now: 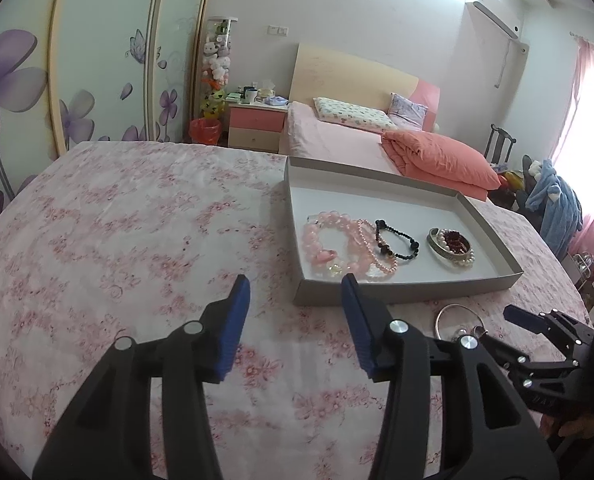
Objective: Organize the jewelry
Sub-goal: 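Grasp the silver round bangle with the right tool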
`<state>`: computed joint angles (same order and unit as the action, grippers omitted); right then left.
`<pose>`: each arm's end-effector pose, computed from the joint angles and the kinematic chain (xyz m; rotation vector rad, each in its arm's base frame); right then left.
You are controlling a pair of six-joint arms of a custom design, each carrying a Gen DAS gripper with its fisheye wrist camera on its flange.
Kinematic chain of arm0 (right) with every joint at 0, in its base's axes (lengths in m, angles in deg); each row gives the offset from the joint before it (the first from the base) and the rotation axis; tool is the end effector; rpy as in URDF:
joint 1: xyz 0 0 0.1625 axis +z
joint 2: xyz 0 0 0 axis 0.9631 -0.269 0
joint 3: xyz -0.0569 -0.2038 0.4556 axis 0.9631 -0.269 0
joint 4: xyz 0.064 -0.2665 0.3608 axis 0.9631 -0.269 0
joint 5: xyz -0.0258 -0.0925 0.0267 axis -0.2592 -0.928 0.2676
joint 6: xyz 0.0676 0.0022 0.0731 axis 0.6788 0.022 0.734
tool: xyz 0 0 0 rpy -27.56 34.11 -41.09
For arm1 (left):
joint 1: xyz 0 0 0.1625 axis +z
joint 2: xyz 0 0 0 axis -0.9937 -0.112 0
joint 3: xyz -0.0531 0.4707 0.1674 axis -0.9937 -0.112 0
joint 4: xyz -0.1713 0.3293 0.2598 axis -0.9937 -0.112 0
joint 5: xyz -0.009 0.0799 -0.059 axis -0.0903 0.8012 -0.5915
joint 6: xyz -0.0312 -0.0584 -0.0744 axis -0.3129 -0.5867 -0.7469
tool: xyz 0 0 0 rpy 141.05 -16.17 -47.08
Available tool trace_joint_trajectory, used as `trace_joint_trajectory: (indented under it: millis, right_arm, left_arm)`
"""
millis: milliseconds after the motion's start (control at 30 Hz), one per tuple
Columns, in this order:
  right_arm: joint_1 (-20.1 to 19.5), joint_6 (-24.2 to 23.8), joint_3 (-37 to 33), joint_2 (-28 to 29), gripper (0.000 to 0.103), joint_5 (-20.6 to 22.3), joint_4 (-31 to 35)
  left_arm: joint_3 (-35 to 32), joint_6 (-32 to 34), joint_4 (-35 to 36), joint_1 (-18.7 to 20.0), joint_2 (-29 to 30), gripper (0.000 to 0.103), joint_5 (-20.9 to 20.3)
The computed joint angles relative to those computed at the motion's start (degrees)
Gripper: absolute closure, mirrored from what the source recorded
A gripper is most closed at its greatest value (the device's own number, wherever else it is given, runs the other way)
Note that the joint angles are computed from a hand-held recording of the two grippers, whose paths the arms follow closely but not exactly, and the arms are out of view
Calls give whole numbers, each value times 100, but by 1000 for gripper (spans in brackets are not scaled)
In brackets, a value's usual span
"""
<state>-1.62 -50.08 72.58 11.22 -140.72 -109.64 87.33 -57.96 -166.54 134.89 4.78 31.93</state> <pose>-0.1176 -0.8234 0.3603 0.9552 -2.3895 0.7371 -0.3625 -0.7953 -0.0502 0.2515 2.2707 -1.1564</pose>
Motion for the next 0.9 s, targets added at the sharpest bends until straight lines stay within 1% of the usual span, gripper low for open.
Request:
trace_joint_trajectory:
  millis: [67, 233, 433, 533, 633, 700, 900]
  right_arm:
    - [40, -47, -20, 47, 33, -102, 27]
    - [125, -165, -67, 144, 23, -316, 27]
    - [265, -370, -182, 341, 23, -871, -23]
    - [291, -338, -262, 375, 24, -943, 106]
    - [318, -209, -424, 403, 27, -1050, 466]
    - [314, -63, -534, 404, 28, -1077, 769]
    - [304, -42, -518, 384, 29, -1065, 768]
  left_arm:
    - [23, -1, -29, 2, -9, 55, -12]
    - [72, -37, -41, 8, -30, 54, -15]
    - [86, -129, 58, 23, -43, 54, -22]
    - [98, -150, 77, 29, -48, 54, -28]
    - [94, -177, 117, 40, -50, 54, -38]
    - [109, -190, 132, 44, -57, 53, -43]
    - [69, -196, 202, 46, -36, 54, -46]
